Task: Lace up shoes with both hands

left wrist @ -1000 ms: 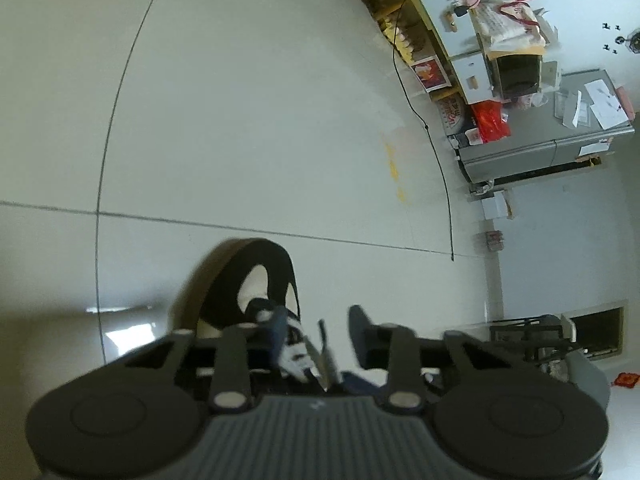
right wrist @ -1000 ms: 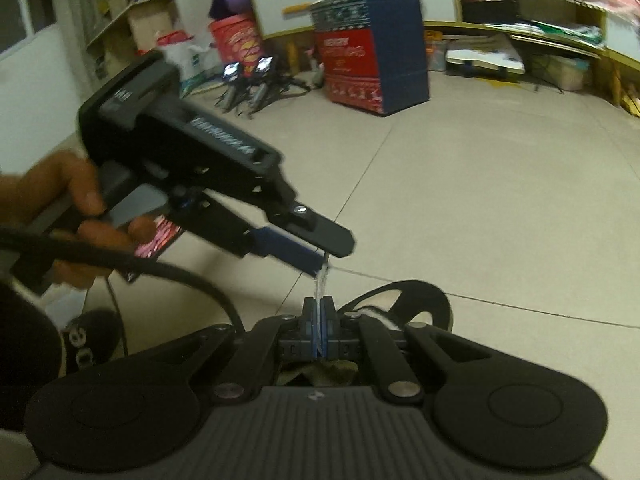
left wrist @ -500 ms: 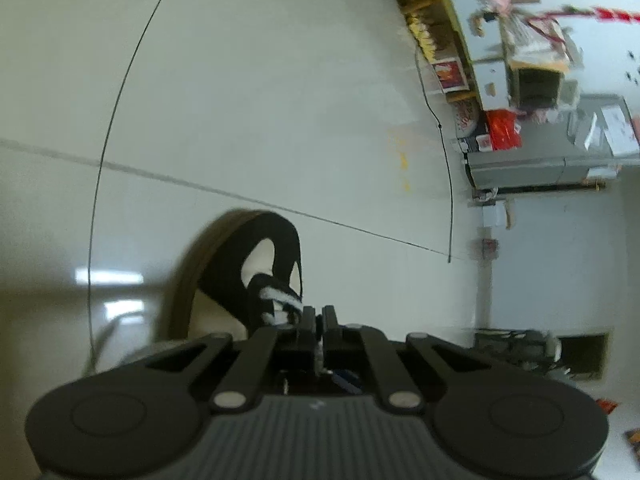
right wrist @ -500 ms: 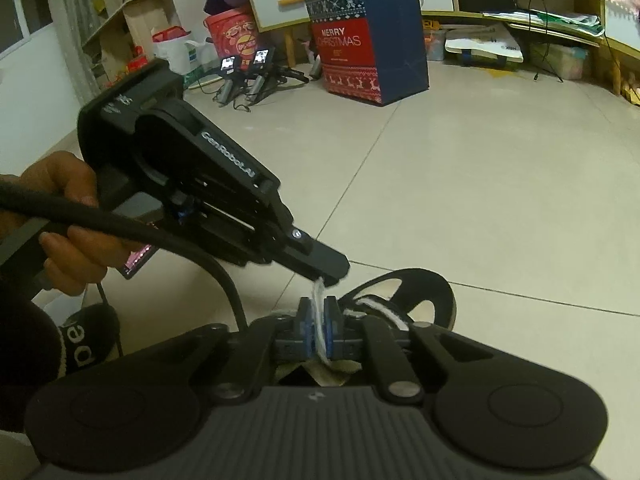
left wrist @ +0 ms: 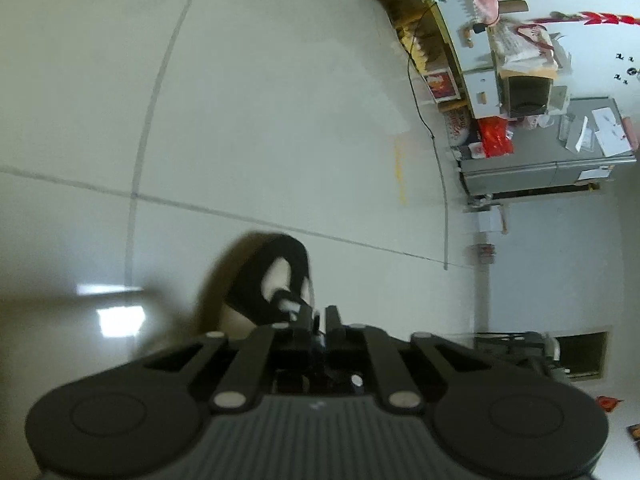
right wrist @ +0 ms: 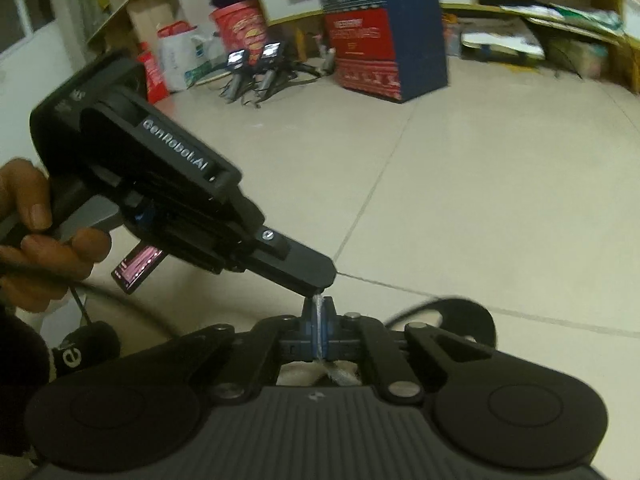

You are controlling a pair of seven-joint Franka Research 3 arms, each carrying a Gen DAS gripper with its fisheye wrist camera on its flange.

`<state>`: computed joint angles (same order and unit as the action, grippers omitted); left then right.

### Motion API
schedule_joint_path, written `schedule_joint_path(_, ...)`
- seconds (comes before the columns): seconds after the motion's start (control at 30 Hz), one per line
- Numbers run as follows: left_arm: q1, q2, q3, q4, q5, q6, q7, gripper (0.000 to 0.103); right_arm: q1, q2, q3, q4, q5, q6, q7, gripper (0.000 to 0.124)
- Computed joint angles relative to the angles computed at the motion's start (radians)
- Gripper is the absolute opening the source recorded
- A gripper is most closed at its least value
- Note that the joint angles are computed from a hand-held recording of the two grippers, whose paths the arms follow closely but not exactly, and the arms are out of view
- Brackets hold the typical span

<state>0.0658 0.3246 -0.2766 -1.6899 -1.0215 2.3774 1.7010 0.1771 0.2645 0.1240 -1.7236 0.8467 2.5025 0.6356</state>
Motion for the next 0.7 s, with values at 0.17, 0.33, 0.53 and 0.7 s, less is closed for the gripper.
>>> schedule_joint_path(0.17, -0.010, -0.032, 0.019, -0.026, 0.088, 0.016, -0.006, 0.034, 0.033, 0.049, -0.022, 0.077, -0.162, -0.028, 0.063, 0.003)
schedule_joint_path(0.33, -0.027, -0.091, 0.029, -0.079, 0.165, 0.025, 0.017, 0.044, 0.080, 0.072, -0.061, 0.128, -0.387, -0.024, 0.246, 0.003)
schedule_joint_path(0.53, -0.043, -0.086, 0.040, -0.075, 0.221, -0.010, 0.052, 0.048, 0.056, 0.065, -0.058, 0.146, -0.472, -0.095, 0.273, 0.003)
schedule_joint_path(0.7, -0.042, -0.050, 0.029, -0.038, 0.227, -0.039, 0.044, 0.049, 0.053, 0.097, -0.075, 0.201, -0.548, -0.165, 0.306, 0.003)
